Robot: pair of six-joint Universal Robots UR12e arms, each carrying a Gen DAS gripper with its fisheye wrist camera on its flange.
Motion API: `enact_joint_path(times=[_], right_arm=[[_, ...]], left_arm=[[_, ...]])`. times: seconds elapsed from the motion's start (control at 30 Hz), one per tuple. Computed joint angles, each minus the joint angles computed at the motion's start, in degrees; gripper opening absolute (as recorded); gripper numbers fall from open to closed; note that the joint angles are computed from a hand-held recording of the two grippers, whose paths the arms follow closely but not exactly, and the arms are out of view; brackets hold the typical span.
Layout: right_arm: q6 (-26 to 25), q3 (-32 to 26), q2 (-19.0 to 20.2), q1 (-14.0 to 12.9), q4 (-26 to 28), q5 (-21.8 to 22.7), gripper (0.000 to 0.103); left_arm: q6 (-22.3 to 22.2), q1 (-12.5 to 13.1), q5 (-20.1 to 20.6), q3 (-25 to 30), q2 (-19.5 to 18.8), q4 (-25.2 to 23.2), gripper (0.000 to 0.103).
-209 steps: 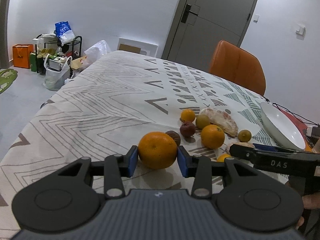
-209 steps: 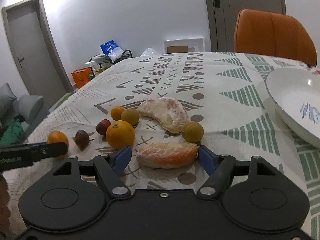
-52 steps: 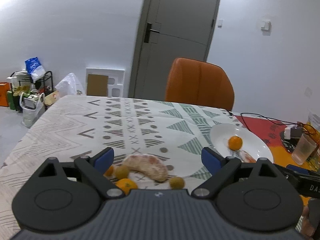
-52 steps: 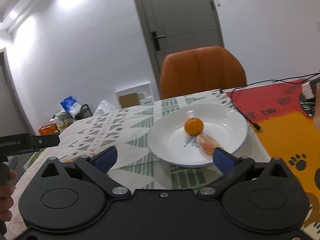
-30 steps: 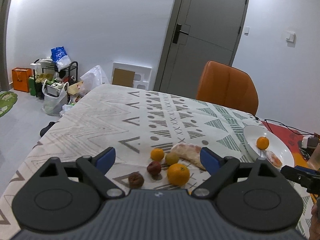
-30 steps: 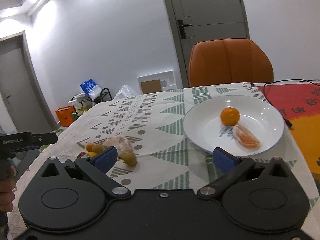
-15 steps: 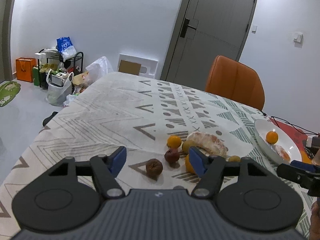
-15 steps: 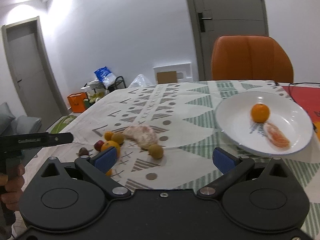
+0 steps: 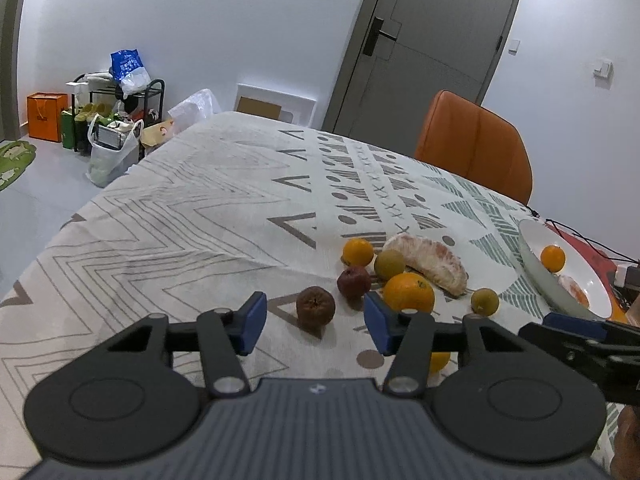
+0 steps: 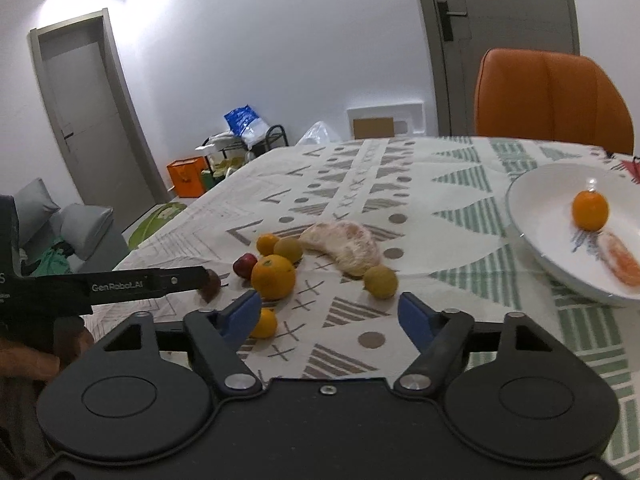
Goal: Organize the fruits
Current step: 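Return both tools to the fruits and grasp the dark plum with the left tool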
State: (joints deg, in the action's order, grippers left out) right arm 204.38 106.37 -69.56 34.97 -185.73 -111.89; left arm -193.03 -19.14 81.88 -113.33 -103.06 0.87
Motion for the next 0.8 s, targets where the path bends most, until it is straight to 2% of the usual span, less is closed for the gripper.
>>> enact_joint_path(times=[0.27, 0.33, 0.37, 0.47, 0.8], right_arm=[[-0.2, -1.3, 1.0, -0.3, 1.6, 2.3, 0.063], [-0.2, -1.7, 1.3, -0.4, 1.9, 2.9, 0.063], [-0.3, -1.8, 1.4, -0.3, 2.3, 3.0, 0.062], [-0.6, -2.5, 1.9, -0.3, 3.2, 3.9, 0.058], [-0.7, -4.1, 3.5, -0.3, 3.8, 5.5, 0.057]], left_arm=[[-0.2, 0.2, -1.2, 0.9, -1.3, -0.2, 0.043], [-0.1, 0.5, -1.9, 1.0, -1.7, 0.3, 0.033], [-0.3, 0.7, -2.4, 1.0, -1.8, 0.0, 0.022], [-0.8, 1.2, -3.3, 0.6, -1.7, 1.0, 0.022], [-0.9, 1.7, -1.6, -0.7, 0.0, 0.9, 0.022]])
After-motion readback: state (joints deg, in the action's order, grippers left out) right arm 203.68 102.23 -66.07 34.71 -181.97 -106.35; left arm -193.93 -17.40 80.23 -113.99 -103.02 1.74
